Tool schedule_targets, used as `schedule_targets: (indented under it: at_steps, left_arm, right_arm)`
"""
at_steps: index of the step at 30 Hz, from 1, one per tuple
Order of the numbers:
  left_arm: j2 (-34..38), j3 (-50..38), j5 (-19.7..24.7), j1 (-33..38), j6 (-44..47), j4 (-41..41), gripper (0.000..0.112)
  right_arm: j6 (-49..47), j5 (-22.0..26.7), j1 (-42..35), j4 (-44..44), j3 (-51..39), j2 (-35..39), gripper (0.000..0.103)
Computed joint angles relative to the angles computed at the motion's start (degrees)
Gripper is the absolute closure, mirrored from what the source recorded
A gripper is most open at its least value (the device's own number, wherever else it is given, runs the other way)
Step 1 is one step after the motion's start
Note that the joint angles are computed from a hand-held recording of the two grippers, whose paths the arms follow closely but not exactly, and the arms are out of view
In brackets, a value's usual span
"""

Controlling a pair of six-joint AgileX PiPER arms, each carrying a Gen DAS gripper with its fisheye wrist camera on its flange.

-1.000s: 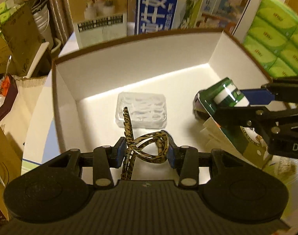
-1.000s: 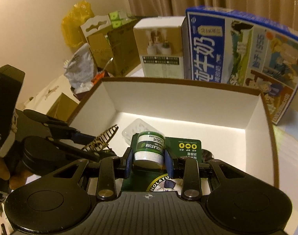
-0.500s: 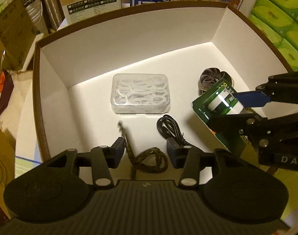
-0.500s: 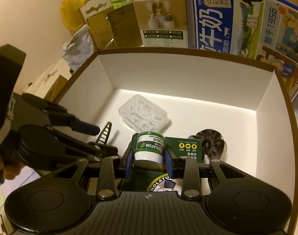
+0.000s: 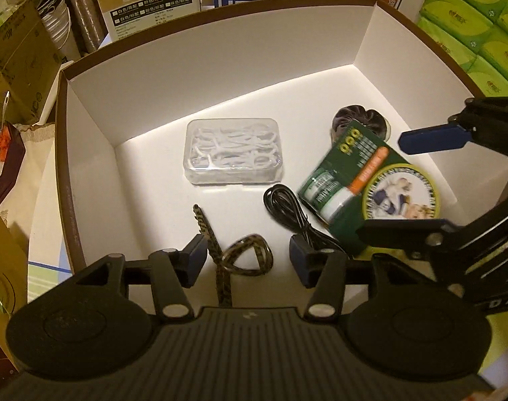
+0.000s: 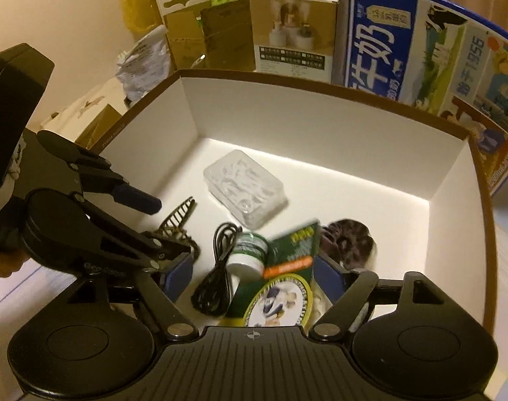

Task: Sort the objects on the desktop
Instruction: 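Open the right tool to drop the jar card while the left tool releases the cord, then move both tools back out of the box toward the remaining items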

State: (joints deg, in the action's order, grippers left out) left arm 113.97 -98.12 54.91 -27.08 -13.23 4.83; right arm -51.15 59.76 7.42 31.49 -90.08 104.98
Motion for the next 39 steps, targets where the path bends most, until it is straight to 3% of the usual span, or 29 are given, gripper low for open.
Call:
schedule_targets:
  at_steps: [4,6,9,16,39]
  left_arm:
    - [-0.01,-0.27,0.36,-0.37,-0.49,0.19,0.054]
    - [-0.27,-0.04,0.25,-0.66,-0.77,0.38,0.046]
    - [-0.71,0.04,0.26,-1.28,-1.11,0.36,0.033]
    - [-2.30,0.01,0.36,-2.69,-2.88,0.91,0.018]
    - [-10.56,2.57,3.00,-7.04,-11.71,8.75,0.017]
  right_arm:
    - [0.02,0.18,-0.75,-1.29,0.10,-1.19,0.008]
    - [1.35,1.64,-1.03,-2.26,-1.02,-1.01,0.003]
    - [3.64,3.25,-1.46,-3.90,-2.33,-0.84,0.002]
    - [3.73,4.78,-2.91,-4.72,-2.22,-2.64,0.002]
    - [3.69,6.19,-6.70,-3.63,0.38,-8.80,0.002]
